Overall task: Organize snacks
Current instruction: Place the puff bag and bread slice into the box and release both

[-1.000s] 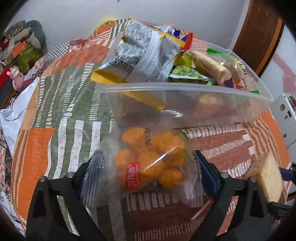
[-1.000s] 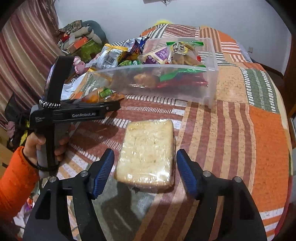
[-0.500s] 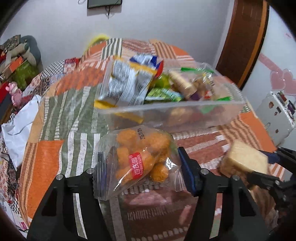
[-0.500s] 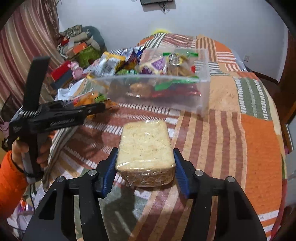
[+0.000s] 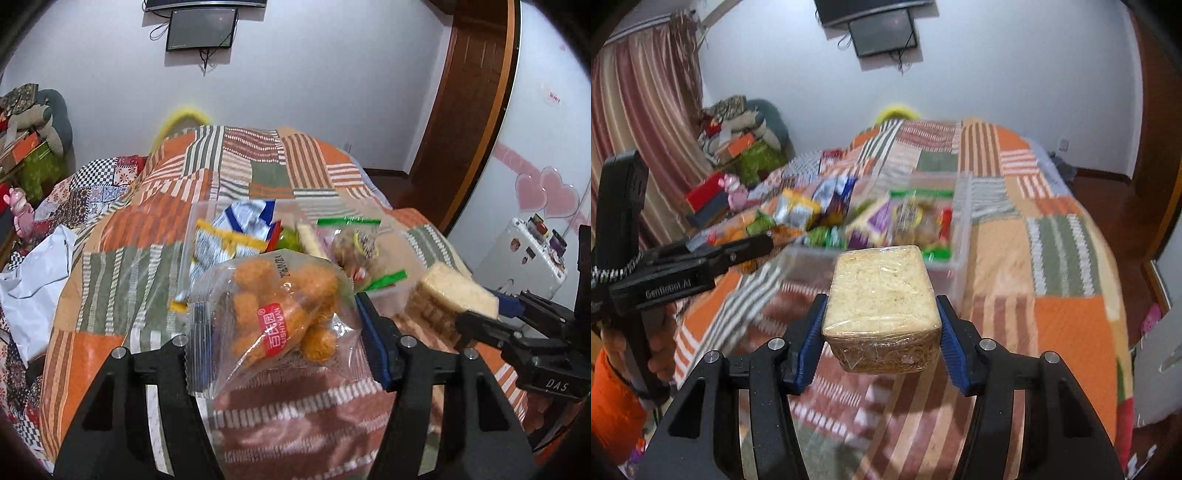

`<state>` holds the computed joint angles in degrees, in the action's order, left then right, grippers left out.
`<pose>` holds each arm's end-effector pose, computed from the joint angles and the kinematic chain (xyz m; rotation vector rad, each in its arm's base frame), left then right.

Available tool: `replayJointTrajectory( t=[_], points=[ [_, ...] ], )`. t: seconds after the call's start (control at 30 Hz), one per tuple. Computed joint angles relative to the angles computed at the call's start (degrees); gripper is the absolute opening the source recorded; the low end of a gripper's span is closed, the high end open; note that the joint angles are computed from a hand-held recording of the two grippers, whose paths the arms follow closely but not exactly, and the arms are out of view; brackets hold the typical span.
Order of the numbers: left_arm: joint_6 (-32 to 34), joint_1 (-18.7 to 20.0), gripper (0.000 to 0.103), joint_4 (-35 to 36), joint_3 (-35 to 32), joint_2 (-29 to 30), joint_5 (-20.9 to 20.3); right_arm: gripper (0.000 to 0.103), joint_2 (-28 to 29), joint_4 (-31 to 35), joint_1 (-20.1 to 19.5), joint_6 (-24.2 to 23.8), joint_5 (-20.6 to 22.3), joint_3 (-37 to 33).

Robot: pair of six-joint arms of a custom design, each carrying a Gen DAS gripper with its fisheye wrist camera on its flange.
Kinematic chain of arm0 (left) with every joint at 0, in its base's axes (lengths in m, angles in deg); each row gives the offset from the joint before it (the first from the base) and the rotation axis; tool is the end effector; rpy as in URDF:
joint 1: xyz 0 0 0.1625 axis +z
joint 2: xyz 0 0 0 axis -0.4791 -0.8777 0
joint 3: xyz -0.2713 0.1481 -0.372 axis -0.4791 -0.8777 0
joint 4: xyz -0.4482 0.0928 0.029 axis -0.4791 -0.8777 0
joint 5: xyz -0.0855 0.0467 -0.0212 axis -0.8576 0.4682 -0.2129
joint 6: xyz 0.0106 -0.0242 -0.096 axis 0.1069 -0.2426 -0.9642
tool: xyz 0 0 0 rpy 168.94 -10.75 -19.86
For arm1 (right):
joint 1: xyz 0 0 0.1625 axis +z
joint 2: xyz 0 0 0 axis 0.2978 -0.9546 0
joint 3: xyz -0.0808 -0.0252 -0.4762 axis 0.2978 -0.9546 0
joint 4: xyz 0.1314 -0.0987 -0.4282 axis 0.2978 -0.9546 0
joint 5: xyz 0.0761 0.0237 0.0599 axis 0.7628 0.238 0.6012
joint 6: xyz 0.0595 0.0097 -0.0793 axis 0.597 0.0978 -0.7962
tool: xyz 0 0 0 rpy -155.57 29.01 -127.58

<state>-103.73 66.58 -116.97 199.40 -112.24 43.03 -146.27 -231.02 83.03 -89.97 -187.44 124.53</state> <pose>-0.1782 -0.4080 0.1256 0.4368 2.3645 -1.0073 0.1824 -0.3745 0.1517 0.8535 -2.5774 0.8129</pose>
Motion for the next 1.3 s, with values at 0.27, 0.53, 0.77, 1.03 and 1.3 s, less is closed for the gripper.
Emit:
replayJointTrajectory(
  t=[0.27,0.53,0.77,1.03,1.3],
  points=[
    [4.6,3.2,0.063,-1.9,-5.4,4.3,-0.8,0.053,2.7,-4.9,0.5,0.3,-0.2,-3.5],
    [7.5,7.9,0.063,-2.0,-11.0,8.1,-2.4,0.053,6.8,-5.9,-0.2,1.5,-2.0,-7.7],
    [8.9,10.0,0.064,-2.2,-13.7,10.5,-2.3,0.053,9.6,-6.4,-0.7,1.7,-2.9,-9.5],
    [8.6,9.9,0.073,-1.7,-12.8,10.6,-3.5,0.055,8.1,-4.1,0.1,0.2,-4.3,-8.7],
    [6.2,8.4,0.083,-1.4,-10.2,8.6,-2.3,0.061,5.9,-1.6,0.2,-0.4,-5.1,-7.4]
  ],
)
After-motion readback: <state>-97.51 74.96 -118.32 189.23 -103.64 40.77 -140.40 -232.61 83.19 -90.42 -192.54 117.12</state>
